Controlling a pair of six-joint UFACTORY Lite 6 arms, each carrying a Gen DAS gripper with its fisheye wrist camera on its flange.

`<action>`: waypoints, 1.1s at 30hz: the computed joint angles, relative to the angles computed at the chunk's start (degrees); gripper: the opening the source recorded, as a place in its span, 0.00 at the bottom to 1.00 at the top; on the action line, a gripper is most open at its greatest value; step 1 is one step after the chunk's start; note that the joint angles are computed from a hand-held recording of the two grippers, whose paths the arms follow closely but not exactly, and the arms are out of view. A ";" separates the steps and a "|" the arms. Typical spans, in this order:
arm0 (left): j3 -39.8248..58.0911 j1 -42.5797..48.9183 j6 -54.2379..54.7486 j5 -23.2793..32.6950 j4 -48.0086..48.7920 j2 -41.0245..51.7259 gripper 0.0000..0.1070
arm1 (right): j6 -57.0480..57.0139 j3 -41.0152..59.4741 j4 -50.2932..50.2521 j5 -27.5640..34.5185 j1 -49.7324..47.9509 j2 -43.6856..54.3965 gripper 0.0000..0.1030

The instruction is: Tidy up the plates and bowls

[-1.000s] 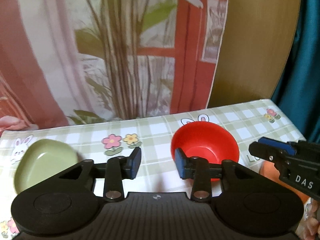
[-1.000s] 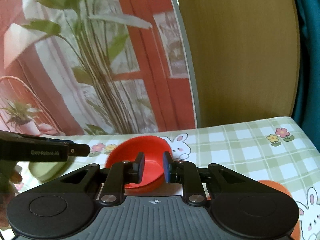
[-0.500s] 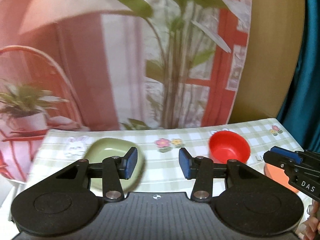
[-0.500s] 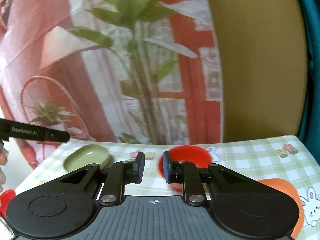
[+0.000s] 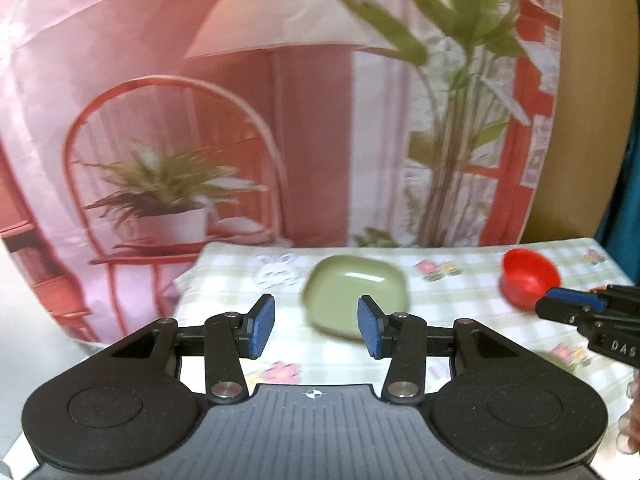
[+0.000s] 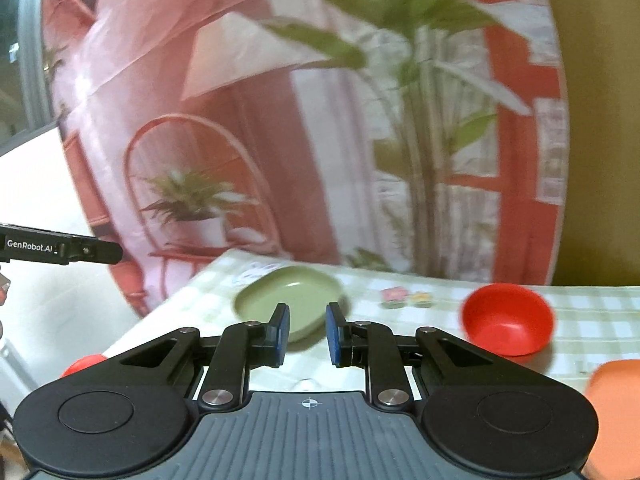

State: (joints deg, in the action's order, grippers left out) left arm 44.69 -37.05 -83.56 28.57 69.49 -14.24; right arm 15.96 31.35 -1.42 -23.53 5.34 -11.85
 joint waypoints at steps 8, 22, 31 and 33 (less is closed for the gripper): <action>-8.41 11.39 14.79 -4.07 -9.99 -10.71 0.45 | -6.12 13.44 4.84 2.27 7.36 11.18 0.18; -26.50 24.33 24.05 -8.35 -17.77 -24.80 0.46 | -1.45 35.16 -4.92 10.73 16.90 30.67 0.18; -37.54 34.57 38.94 -12.41 -31.54 -36.54 0.48 | 17.14 47.75 -22.43 16.07 19.37 42.09 0.18; -38.66 36.03 43.86 -12.93 -36.07 -37.89 0.49 | 23.94 49.97 -29.26 16.56 20.02 44.44 0.18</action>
